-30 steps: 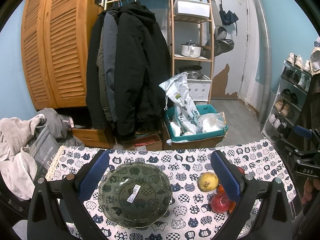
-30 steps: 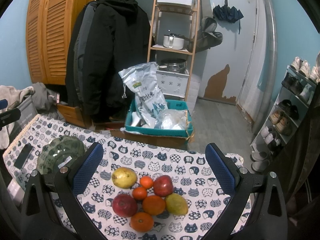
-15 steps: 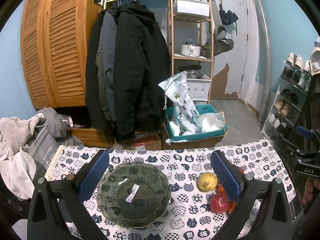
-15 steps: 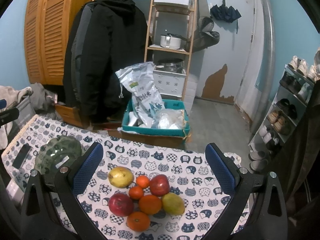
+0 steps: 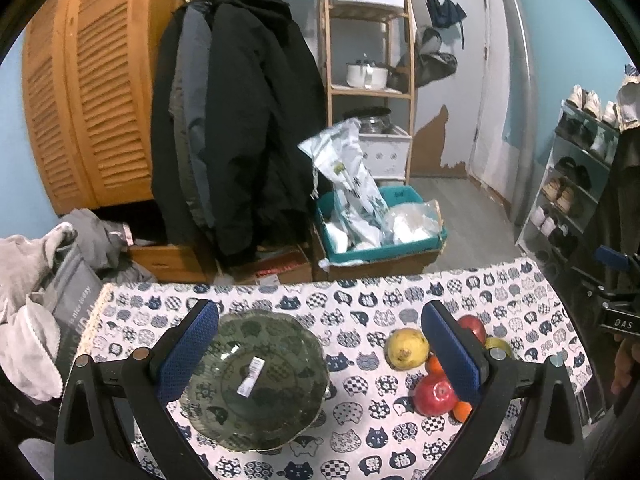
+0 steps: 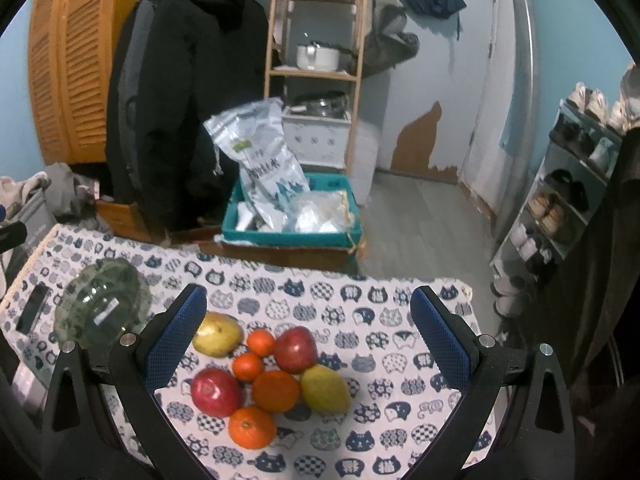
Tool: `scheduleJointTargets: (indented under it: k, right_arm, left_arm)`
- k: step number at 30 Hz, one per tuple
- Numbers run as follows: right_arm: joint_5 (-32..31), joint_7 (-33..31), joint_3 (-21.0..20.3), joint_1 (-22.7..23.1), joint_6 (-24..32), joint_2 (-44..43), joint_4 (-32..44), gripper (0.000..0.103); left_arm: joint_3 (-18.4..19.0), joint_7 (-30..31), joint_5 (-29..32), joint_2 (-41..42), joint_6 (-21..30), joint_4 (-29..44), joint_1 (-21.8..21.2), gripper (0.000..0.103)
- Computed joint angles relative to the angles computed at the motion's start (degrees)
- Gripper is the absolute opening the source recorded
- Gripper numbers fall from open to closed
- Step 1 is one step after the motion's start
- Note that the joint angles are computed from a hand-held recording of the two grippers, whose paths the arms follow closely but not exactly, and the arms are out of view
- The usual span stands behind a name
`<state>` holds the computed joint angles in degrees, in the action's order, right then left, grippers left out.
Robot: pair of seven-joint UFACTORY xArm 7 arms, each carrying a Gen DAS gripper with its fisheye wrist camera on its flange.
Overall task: Organize fruits
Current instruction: 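Move both grippers down toward the fruit pile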
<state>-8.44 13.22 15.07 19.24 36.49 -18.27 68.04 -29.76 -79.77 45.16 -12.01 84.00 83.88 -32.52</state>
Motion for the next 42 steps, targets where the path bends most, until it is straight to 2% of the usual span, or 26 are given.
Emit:
scheduleJointTargets:
  k: [6,12,28,42]
  right_arm:
    - [0.11,-1.51,-0.84,-0.13,3.24,0.92,-1.71,0.100]
    - [2.74,-3.14,-2.42,-0.06,5.35,1.69,-3.91,0.100]
    - [6.46,-6.68,-4.48,-0.28,10.43,10.47,-4.40,0.093]
    - [16.47,-12.89,-6.04,-0.67,12.01,16.88,-3.52,0.084]
  left_arm:
    - [2.34,0.63,-4.64,1.06,-4.60,-1.51,0.03,0.102]
    - [4.27,1.54,-8.22,3.45,-8.24,-2.02,-0.40,0.102]
    - [10.49,5.11,-14.01,12.22,-14.24,-1.08,-3.32,0.102]
    - [14.09,7.32,-17.77,17.27,-18.57,-1.34,-4.00,0.102]
